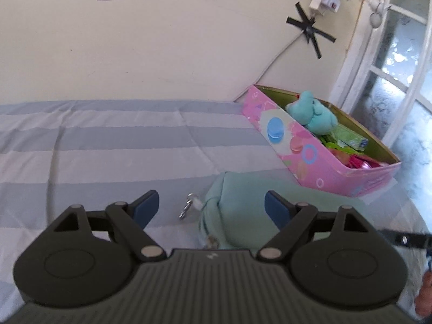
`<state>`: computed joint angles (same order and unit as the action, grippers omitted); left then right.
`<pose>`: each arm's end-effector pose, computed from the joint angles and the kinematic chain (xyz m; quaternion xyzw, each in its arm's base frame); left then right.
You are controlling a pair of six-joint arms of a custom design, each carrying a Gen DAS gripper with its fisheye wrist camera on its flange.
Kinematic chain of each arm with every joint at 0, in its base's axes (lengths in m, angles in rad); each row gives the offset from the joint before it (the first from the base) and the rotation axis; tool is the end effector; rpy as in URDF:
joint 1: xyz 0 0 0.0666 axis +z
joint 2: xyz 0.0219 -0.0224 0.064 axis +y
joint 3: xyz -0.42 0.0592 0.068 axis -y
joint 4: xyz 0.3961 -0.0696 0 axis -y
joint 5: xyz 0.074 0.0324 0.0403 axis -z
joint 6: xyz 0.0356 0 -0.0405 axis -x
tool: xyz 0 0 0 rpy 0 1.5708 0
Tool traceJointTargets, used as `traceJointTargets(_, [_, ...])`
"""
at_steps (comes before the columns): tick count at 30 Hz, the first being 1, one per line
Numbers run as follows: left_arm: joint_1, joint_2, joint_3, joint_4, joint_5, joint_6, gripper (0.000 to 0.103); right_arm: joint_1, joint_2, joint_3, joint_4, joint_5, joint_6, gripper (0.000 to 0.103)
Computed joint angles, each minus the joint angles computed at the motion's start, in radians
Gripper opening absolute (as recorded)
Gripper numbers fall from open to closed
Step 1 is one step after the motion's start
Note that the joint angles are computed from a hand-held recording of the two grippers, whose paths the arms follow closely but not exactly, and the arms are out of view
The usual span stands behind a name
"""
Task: Organize objects
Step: 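Lift the teal pencil case with the right gripper while the left gripper closes on it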
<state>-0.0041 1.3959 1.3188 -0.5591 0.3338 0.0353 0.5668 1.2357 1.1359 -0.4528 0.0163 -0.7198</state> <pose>0.4971 -0.0141 0.4614 0.0611 0.8814 -0.1570 0.4412 0.3678 0.2329 0.4524 0.0707 0.8703 0.2867 0.3942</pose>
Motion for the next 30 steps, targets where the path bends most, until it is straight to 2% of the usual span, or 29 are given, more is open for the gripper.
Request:
traceJointTargets(4, [-0.033,0.04,0.027,-0.038,-0.044,-0.002,0.088,-0.002,0.028,0.017,0.015,-0.006,0.022,0.06])
traceJointTargets(7, [-0.053,0.051,0.021,-0.05,-0.079,0.006,0.082,-0.013,0.066,0.039,0.015,-0.031,0.039,0.06])
traceJointTargets(9, [-0.058,0.039,0.005,-0.031,-0.082,0.014,0.069,-0.009,0.078,0.041,0.038,-0.029,0.061,0.06])
traceJointTargets(15, [-0.076,0.01,-0.019,-0.023,-0.14,0.043,0.065,0.024,0.086,0.039,0.053,0.032,0.126,0.057])
traceJointTargets(21, [-0.092,-0.03,-0.053,-0.028,-0.197,0.058,0.063,0.035,0.072,0.028,0.048,0.055,0.121,0.051])
traceJointTargets(30, [-0.101,-0.119,-0.125,-0.054,-0.234,0.082,0.063,0.056,0.021,-0.018,0.044,0.061,0.142,0.05])
